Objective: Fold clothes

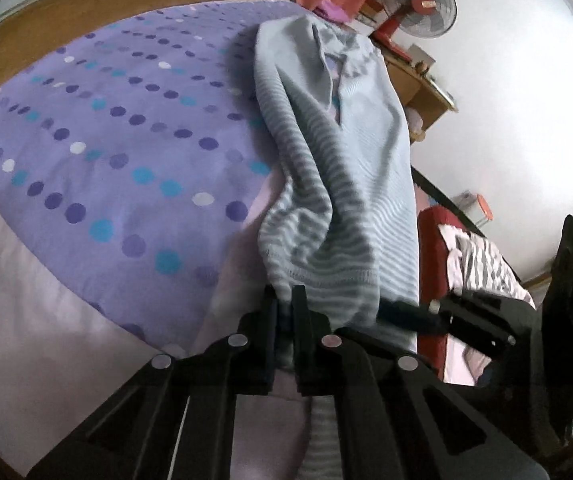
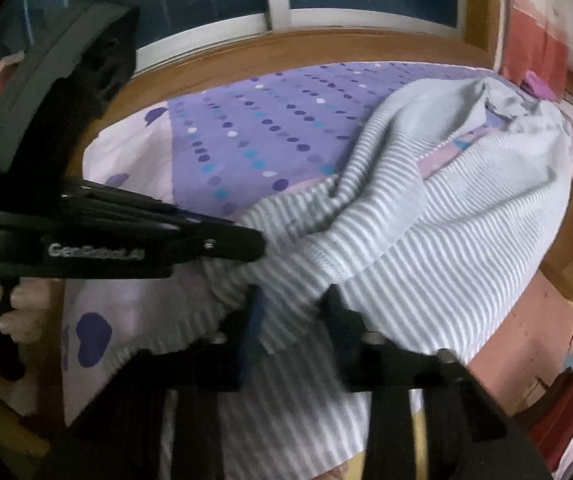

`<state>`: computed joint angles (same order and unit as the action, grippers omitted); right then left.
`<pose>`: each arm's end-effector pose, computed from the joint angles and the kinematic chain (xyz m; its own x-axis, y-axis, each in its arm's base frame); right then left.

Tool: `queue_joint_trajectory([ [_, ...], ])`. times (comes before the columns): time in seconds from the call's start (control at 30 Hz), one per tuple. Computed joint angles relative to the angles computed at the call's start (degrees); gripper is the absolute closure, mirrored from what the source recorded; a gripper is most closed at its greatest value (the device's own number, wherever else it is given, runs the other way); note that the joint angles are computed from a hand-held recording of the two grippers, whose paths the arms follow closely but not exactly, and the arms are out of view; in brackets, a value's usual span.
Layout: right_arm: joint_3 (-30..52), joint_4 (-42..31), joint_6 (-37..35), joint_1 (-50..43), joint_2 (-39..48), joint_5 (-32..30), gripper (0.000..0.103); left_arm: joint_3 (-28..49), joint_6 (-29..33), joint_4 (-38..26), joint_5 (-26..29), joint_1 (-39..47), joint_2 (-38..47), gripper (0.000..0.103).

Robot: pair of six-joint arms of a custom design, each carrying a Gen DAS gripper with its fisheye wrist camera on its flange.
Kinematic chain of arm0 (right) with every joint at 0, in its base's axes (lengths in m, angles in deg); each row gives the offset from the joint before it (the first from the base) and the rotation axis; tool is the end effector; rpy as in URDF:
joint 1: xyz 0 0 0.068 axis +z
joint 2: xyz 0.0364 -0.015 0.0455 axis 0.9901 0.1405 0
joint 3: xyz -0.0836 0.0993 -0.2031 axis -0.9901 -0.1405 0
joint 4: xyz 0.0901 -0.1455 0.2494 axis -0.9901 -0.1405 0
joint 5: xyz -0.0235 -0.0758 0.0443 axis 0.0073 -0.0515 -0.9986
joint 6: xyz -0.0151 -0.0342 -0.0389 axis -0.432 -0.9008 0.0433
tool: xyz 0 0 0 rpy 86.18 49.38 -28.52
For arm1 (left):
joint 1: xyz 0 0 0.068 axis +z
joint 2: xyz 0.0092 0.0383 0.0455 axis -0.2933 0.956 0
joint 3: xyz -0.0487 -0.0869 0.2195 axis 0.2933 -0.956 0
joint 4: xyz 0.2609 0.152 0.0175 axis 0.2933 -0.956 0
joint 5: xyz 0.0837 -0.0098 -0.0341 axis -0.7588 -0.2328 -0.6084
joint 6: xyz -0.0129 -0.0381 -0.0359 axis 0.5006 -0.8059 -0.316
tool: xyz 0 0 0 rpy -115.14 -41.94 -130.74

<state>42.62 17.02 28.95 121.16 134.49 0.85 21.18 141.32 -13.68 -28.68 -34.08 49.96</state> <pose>0.1898 0.1289 0.0714 -0.6337 0.4678 -0.6161 0.5367 0.8394 0.0853 0.3751 -0.1377 0.0819 -0.3732 0.8040 -0.4629 0.8947 0.1800 -0.4087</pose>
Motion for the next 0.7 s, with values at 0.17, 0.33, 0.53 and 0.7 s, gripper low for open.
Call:
queue_joint_trajectory([
  [0.17,2.86,2.16,-7.81,-3.91,-4.89,-0.76,0.094,2.21,-5.48,3.87,6.30,4.80,-4.82,0.097],
  [0.33,10.67,7.71,-14.66,-5.56,-2.18,-0.64,0.094,8.00,-8.94,6.07,12.28,11.92,-6.47,0.097],
  [0.53,22.13,11.85,-17.23,-6.97,14.80,-6.87,0.094,14.44,-11.27,8.53,6.24,14.89,3.50,0.097],
  [0.7,27.26,12.99,-16.76,-8.74,25.99,-15.34,0.090,18.40,-14.90,9.98,2.50,15.69,12.15,0.097],
])
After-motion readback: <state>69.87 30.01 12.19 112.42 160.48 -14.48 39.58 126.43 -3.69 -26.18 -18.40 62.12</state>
